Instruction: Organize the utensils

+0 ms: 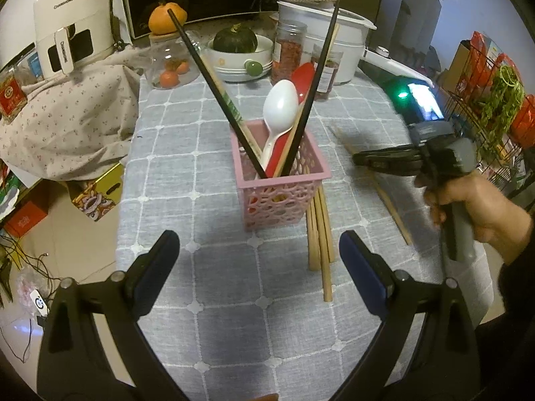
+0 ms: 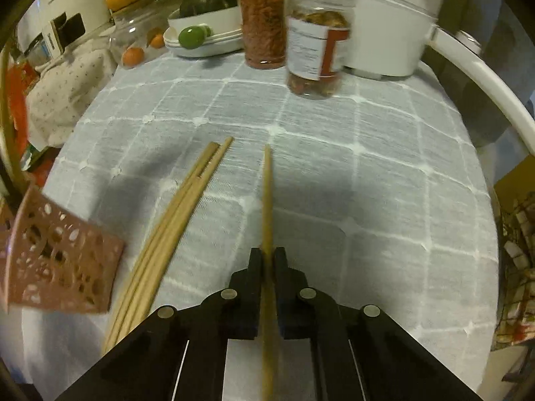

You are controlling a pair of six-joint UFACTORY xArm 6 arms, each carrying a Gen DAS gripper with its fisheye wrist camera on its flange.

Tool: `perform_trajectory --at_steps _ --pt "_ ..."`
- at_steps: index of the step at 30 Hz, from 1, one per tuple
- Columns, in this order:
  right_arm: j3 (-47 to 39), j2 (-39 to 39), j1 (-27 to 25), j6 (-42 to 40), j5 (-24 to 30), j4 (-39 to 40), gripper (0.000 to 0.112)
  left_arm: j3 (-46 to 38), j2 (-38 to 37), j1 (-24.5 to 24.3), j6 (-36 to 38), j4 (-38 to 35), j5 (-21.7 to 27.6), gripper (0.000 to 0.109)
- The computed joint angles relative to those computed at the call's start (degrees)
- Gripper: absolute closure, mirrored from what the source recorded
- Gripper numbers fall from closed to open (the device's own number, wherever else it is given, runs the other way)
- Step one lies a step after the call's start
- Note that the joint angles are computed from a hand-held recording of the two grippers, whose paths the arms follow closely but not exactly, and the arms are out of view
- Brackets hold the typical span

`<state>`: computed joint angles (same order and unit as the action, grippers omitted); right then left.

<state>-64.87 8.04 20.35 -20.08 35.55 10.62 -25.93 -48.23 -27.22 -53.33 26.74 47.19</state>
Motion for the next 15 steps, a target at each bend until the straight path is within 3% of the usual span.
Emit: perform_trajectory --at_steps 10,15 --pt "5.8 -12.6 -6.0 -5.2 3.8 9.7 0.106 -3.7 3.0 -6.2 -4.3 2.0 0.2 0.014" --pt "9.1 -19.0 -9.0 -8.9 5.4 13.3 0.106 -7.1 8.2 -10.3 -4.6 0.7 -1.8 0.036"
